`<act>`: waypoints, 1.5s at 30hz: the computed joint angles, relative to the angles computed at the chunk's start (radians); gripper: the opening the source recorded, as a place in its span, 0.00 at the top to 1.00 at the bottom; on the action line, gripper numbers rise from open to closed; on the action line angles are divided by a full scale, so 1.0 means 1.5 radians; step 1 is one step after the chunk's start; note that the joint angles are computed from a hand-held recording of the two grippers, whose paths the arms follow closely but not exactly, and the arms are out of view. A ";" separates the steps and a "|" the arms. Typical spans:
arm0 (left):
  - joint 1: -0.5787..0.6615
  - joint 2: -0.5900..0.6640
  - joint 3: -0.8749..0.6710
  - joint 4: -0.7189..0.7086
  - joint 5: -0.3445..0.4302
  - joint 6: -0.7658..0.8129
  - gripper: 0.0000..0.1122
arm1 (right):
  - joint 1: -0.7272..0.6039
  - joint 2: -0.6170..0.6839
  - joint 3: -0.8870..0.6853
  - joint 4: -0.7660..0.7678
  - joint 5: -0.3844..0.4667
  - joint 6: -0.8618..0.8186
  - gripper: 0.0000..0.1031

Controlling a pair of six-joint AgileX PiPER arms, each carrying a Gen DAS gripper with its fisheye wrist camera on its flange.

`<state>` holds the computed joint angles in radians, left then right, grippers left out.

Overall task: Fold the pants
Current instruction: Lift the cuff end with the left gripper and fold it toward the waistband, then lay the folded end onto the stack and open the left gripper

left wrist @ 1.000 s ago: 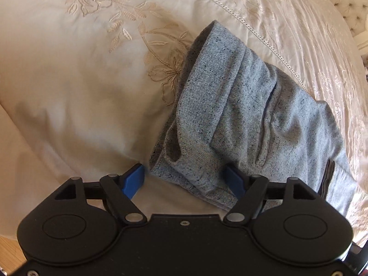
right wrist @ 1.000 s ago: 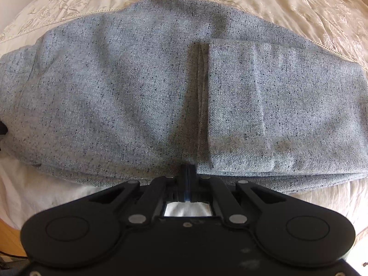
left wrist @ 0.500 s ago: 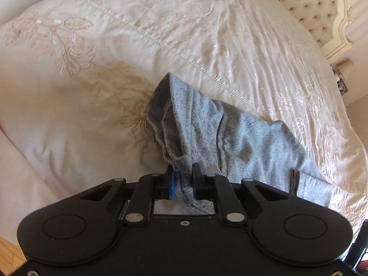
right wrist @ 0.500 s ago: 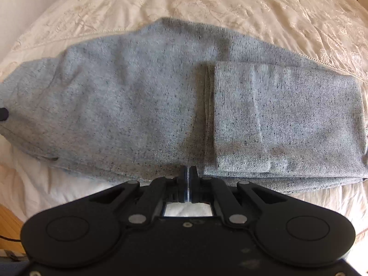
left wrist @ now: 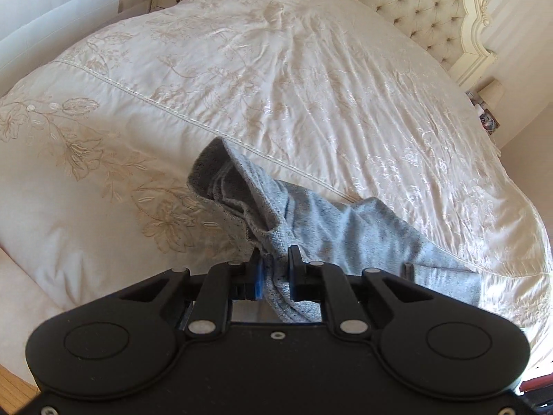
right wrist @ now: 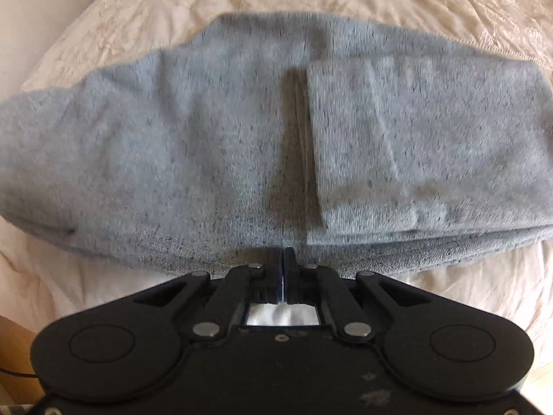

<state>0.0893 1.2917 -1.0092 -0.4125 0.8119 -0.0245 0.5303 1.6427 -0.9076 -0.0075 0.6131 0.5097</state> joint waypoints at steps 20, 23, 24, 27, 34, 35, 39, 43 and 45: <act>-0.604 0.242 -0.448 0.550 0.084 -0.545 0.86 | -0.490 -0.116 -0.006 0.367 0.157 -0.664 0.96; -0.635 0.364 -0.545 0.489 0.053 -0.531 0.86 | -0.585 -0.075 -0.030 0.360 0.183 -0.724 0.93; -0.637 0.407 -0.584 0.446 0.054 -0.507 0.86 | -0.623 -0.051 -0.048 0.351 0.194 -0.746 0.92; -0.651 0.537 -0.722 0.361 0.093 -0.461 0.86 | -0.688 -0.011 -0.079 0.322 0.211 -0.776 0.91; -0.663 0.538 -0.711 0.447 0.170 -0.568 0.82 | -0.778 0.036 -0.165 0.363 0.277 -0.876 0.78; -0.657 0.530 -0.691 0.468 0.185 -0.597 0.82 | -0.781 0.042 -0.174 0.379 0.283 -0.886 0.74; -0.616 0.498 -0.578 0.499 0.217 -0.710 0.82 | -0.749 0.090 -0.236 0.422 0.313 -0.888 0.68; -0.571 0.486 -0.476 0.434 0.210 -0.725 0.83 | -0.688 0.151 -0.287 0.422 0.306 -0.857 0.65; -0.564 0.503 -0.453 0.402 0.219 -0.695 0.83 | -0.668 0.178 -0.312 0.407 0.312 -0.837 0.64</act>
